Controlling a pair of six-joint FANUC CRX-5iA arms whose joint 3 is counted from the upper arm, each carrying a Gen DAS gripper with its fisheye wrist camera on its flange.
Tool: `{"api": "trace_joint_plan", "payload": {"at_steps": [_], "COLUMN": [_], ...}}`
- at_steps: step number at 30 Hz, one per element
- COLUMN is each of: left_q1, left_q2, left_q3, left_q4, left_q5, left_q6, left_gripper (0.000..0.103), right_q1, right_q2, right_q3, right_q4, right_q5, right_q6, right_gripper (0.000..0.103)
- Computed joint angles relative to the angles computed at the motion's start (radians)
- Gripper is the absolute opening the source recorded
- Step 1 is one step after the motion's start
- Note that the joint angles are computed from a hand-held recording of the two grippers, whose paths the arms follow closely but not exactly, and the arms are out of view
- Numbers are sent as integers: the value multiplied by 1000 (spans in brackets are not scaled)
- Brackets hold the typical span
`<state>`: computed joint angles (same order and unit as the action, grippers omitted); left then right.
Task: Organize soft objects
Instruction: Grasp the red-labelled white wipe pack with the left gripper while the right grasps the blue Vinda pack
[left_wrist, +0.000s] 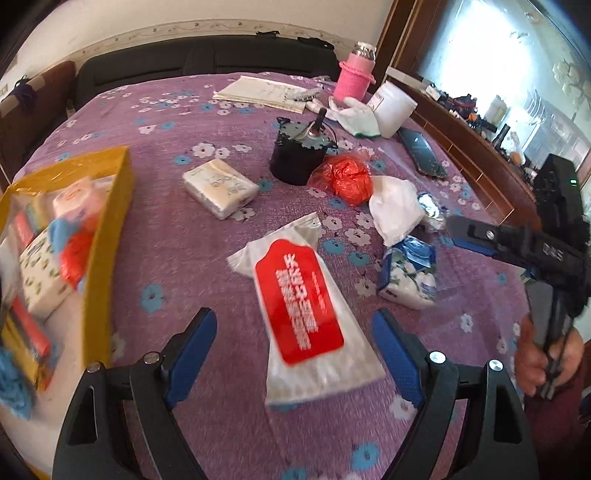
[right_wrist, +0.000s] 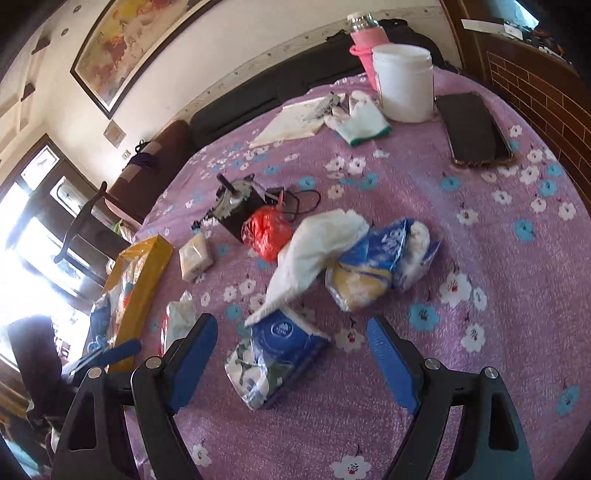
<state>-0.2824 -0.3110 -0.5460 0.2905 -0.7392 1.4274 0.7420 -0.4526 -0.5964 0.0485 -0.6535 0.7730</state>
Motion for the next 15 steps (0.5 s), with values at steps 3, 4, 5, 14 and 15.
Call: {"api": "trace_joint_plan", "payload": {"at_steps": [3, 4, 5, 14, 15], "left_q1": [-24, -24, -25, -83, -86], "left_q2": [80, 90, 104, 136, 131], "left_q3": [58, 63, 68, 109, 110], "left_q4": [-65, -68, -68, -222, -238], "left_q5": [-1, -1, 3, 48, 49], "left_q6": [59, 63, 66, 151, 156], "left_gripper": [85, 85, 85, 67, 45], "right_q1": [32, 38, 47, 137, 139], "right_q2": [18, 25, 32, 113, 119], "right_q3": [-2, 1, 0, 12, 16], "right_q4": [10, 5, 9, 182, 185], "right_q5": [-11, -10, -6, -32, -37], "right_q6": [-23, -26, -36, -207, -211], "right_gripper": [87, 87, 87, 87, 87]}}
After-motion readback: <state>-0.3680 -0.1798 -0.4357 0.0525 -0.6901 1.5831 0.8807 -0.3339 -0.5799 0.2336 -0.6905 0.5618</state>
